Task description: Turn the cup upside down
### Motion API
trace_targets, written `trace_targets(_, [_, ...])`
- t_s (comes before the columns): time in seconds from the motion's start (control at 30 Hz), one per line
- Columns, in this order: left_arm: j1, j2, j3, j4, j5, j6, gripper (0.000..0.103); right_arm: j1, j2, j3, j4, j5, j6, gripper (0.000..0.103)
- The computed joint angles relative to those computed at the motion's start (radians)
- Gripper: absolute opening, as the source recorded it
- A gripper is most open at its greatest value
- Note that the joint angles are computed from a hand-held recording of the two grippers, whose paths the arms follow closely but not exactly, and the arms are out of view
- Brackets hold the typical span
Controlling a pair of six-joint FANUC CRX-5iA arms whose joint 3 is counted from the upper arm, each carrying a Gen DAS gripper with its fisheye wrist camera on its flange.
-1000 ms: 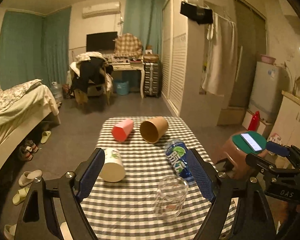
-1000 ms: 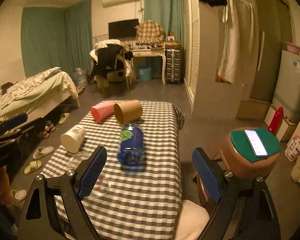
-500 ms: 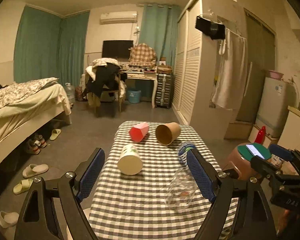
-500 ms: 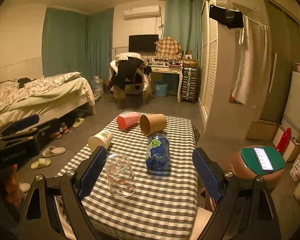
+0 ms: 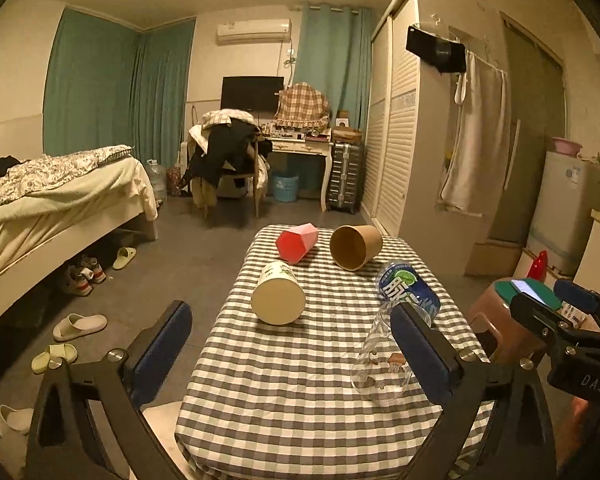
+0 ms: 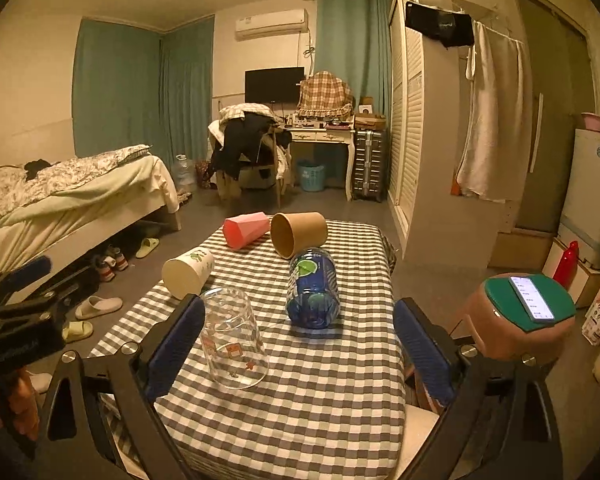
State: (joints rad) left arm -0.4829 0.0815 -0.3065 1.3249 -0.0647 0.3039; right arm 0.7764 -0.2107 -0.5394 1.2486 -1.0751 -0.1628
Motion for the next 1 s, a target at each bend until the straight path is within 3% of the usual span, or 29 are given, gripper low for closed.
trace_targets(0.13, [0.025,0.003,0.008,-0.097,-0.018,0.091,0.103,-0.003,0.001,-0.006,0.016,-0.021,-0.024,0.103])
trace_targets(0.23, [0.063,0.008,0.032,-0.242,-0.066,0.225,0.103,-0.004,0.003,-0.006,0.015,-0.030,-0.024,0.103])
trace_targets(0.4, [0.088,0.016,0.055,-0.331,-0.099,0.312,0.103,-0.007,0.009,-0.002,0.002,-0.038,-0.016,0.103])
trace_targets(1.0, [0.116,0.025,0.081,-0.433,-0.132,0.424,0.103,-0.002,0.009,-0.005,-0.016,-0.039,-0.012,0.103])
